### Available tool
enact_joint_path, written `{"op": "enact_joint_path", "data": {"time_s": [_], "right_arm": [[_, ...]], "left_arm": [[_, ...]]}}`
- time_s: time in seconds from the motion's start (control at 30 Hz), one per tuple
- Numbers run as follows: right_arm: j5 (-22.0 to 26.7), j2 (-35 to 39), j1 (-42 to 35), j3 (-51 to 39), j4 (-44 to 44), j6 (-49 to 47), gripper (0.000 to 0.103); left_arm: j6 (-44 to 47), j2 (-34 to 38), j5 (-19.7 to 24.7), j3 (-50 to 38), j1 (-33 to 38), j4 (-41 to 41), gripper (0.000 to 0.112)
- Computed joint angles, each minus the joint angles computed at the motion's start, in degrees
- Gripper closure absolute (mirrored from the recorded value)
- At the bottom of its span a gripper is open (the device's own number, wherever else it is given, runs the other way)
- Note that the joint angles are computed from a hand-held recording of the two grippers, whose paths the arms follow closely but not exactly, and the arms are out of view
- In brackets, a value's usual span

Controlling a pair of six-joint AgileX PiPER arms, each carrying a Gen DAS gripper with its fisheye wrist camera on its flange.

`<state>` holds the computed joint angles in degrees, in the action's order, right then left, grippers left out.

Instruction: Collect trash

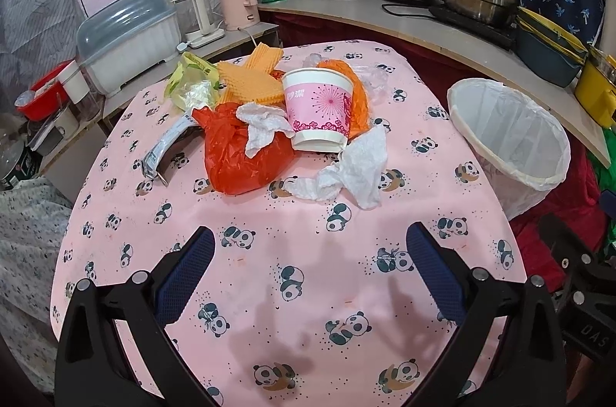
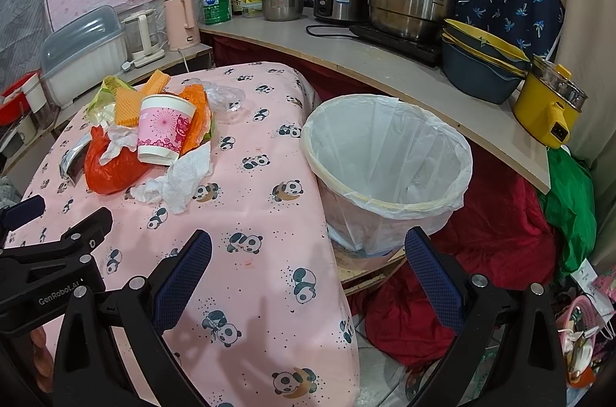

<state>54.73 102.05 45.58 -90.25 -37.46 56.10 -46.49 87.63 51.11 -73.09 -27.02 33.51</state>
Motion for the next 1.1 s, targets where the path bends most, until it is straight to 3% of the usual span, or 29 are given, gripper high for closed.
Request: {"op": "enact_joint_path", "data": {"time_s": [0.57, 1.1], "right_arm": [[-0.02, -0.05, -0.05, -0.06, 0.06, -0.02, 0.007], [0.06, 0.00, -0.01, -0.25, 0.08, -0.15, 0.007]], "left_arm": [[-2.71, -0.59, -1.33, 0.88, -0.59, 3.27, 0.017], [-1.08, -0.66, -1.53, 0.70, 0.13, 0.97, 0.017]]}}
